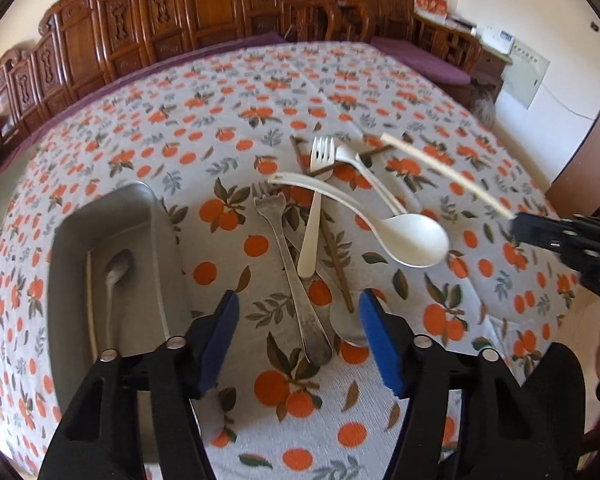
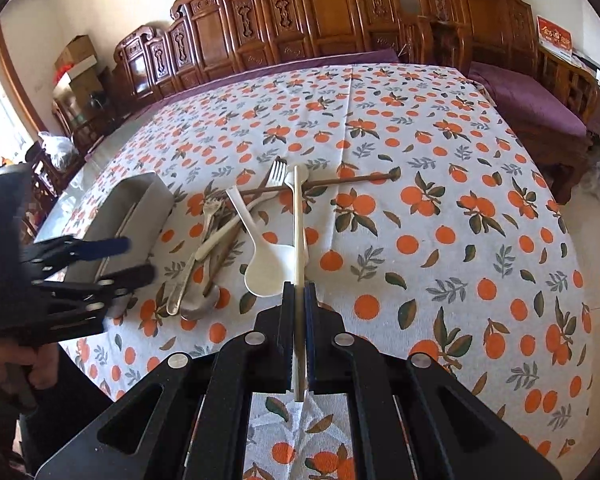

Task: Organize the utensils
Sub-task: 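Close left tool on a metal fork in the pile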

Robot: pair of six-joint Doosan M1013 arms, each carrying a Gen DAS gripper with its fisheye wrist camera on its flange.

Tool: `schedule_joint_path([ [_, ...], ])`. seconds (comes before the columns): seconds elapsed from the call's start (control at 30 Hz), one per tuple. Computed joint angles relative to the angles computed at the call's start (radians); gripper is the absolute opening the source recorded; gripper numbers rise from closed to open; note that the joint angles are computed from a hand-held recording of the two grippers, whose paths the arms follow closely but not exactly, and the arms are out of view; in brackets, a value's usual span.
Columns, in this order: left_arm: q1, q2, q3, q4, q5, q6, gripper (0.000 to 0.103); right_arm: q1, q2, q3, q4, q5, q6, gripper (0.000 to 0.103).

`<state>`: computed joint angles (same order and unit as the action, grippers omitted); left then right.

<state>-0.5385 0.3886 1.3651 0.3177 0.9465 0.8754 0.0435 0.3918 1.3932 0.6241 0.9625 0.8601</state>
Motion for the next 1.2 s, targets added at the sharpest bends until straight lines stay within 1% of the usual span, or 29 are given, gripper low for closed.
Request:
schedule_joint_path([
  [0.03, 0.005, 0.009, -0.009, -0.009, 0.010, 0.003, 0.053, -0.001, 0.000, 0.000, 0.005, 0.002, -0.001, 0.006],
  [0.17, 0.019, 0.034, -0.034, -0.006, 0.030, -0.011, 0.050, -0.001, -0.003, 0.002, 0.014, 0.003, -0.011, 0.006],
  [0.23, 0.026, 0.047, -0.051, -0.006, 0.038, -0.012, 0.042, -0.001, -0.002, 0.002, 0.018, 0.007, -0.014, 0.006],
  [0.27, 0.030, 0.051, -0.057, -0.009, 0.041, -0.012, 0.040, 0.000, -0.002, 0.002, 0.020, 0.008, -0.015, 0.006],
  [0.3, 0.034, 0.057, -0.063, -0.013, 0.044, -0.015, 0.034, 0.000, -0.002, 0.002, 0.022, 0.010, -0.017, 0.006],
  [0.33, 0.037, 0.062, -0.070, -0.014, 0.047, -0.019, 0.031, 0.000, -0.002, 0.002, 0.023, 0.011, -0.020, 0.006],
  [0.43, 0.045, 0.078, -0.088, -0.016, 0.064, -0.025, 0.030, 0.000, -0.001, 0.002, 0.027, 0.015, -0.023, 0.006],
  [0.53, 0.052, 0.091, -0.100, -0.035, 0.079, -0.016, 0.025, 0.001, 0.000, 0.001, 0.029, 0.018, -0.024, 0.006],
  [0.67, 0.058, 0.103, -0.103, -0.063, 0.096, -0.006, 0.022, 0.002, 0.000, 0.001, 0.029, 0.018, -0.026, 0.006],
  [0.73, 0.058, 0.099, -0.094, -0.058, 0.082, -0.015, 0.022, 0.001, 0.000, 0.001, 0.031, 0.018, -0.023, 0.006],
  [0.87, 0.058, 0.104, -0.100, -0.053, 0.088, -0.014, 0.022, -0.001, 0.001, -0.001, 0.035, 0.022, -0.019, 0.006],
  [1.0, 0.063, 0.109, -0.109, -0.056, 0.091, -0.026, 0.015, -0.002, 0.000, 0.000, 0.039, 0.021, -0.024, 0.006],
  [1.1, 0.067, 0.109, -0.113, -0.072, 0.103, -0.019, 0.015, -0.001, -0.001, 0.001, 0.040, 0.020, -0.025, 0.006],
  [1.2, 0.069, 0.101, -0.101, -0.092, 0.079, -0.019, 0.015, -0.001, -0.001, 0.000, 0.039, 0.021, -0.026, 0.006],
])
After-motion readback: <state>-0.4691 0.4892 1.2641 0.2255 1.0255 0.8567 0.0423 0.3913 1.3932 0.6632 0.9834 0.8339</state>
